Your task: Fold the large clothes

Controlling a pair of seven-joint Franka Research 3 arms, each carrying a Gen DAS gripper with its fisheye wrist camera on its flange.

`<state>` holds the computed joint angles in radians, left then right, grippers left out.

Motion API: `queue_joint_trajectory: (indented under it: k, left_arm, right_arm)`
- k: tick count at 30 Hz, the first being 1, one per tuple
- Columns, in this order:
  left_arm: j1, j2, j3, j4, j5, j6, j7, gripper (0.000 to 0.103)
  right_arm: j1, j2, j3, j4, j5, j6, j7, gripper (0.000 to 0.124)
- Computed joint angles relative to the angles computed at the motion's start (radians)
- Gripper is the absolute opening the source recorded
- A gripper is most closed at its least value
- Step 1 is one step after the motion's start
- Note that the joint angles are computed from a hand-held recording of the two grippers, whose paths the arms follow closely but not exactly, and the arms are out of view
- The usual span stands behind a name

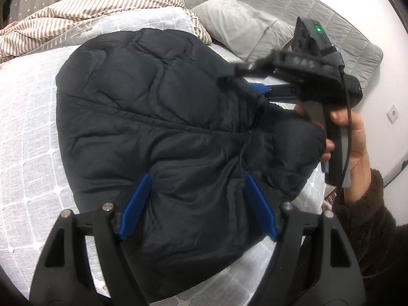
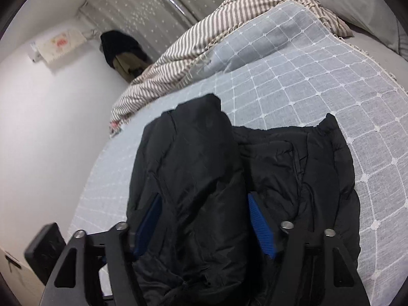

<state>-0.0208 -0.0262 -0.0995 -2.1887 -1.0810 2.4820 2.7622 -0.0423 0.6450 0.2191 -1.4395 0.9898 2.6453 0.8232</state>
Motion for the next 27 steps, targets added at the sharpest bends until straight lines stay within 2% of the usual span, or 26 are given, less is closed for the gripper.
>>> queue_joint_trajectory:
  k: [1, 2, 4, 8, 11, 13, 15, 17, 19, 21, 22, 23, 25, 27]
  left_arm:
    - [0.000, 0.000, 0.000, 0.001, -0.002, 0.000, -0.003, 0.076]
    - [0.002, -0.002, 0.002, 0.001, -0.008, -0.006, -0.006, 0.077]
    - [0.004, -0.005, 0.004, 0.002, -0.024, -0.013, -0.009, 0.076]
    - [0.004, -0.038, 0.015, -0.011, -0.130, -0.016, 0.059, 0.077]
    - [0.002, -0.039, 0.022, -0.005, -0.183, -0.021, 0.079, 0.077]
    - [-0.002, -0.023, 0.017, 0.005, -0.176, -0.013, 0.065, 0.076]
    - [-0.006, 0.003, 0.007, 0.016, -0.154, -0.025, 0.054, 0.076]
    - [-0.013, 0.037, -0.011, 0.023, -0.104, -0.008, 0.028, 0.076]
    - [-0.022, 0.049, -0.030, 0.015, -0.106, 0.036, 0.061, 0.076]
    - [-0.026, 0.053, -0.042, 0.008, -0.114, 0.065, 0.089, 0.077]
    - [-0.027, 0.052, -0.045, 0.006, -0.115, 0.064, 0.094, 0.077]
    - [-0.026, 0.053, -0.045, 0.005, -0.116, 0.059, 0.097, 0.077]
    - [-0.025, 0.051, -0.046, 0.001, -0.114, 0.054, 0.102, 0.077]
    - [-0.026, 0.050, -0.046, -0.004, -0.118, 0.056, 0.109, 0.077]
  right_arm:
    - [0.014, -0.001, -0.011, -0.003, -0.024, 0.008, 0.004, 0.033]
    - [0.023, -0.004, -0.014, -0.008, -0.037, 0.024, -0.002, 0.021]
    - [0.017, -0.035, 0.008, -0.053, -0.016, 0.071, -0.060, 0.013]
    - [-0.007, -0.151, 0.074, -0.198, 0.125, 0.208, -0.248, 0.010]
    - [-0.039, -0.221, 0.097, -0.280, 0.296, 0.221, -0.370, 0.010]
    - [-0.043, -0.252, 0.077, -0.334, 0.353, 0.207, -0.375, 0.010]
    - [-0.023, -0.262, 0.036, -0.374, 0.333, 0.194, -0.332, 0.011]
    - [-0.007, -0.260, -0.010, -0.401, 0.293, 0.147, -0.276, 0.023]
    - [-0.027, -0.271, -0.028, -0.424, 0.363, 0.081, -0.302, 0.030]
    - [-0.072, -0.296, -0.042, -0.450, 0.488, -0.017, -0.355, 0.050]
    - [-0.098, -0.308, -0.052, -0.464, 0.575, -0.062, -0.389, 0.073]
    - [-0.110, -0.318, -0.064, -0.479, 0.632, -0.091, -0.416, 0.084]
    - [-0.115, -0.319, -0.096, -0.479, 0.680, -0.126, -0.404, 0.084]
    - [-0.101, -0.298, -0.129, -0.452, 0.629, -0.159, -0.331, 0.084]
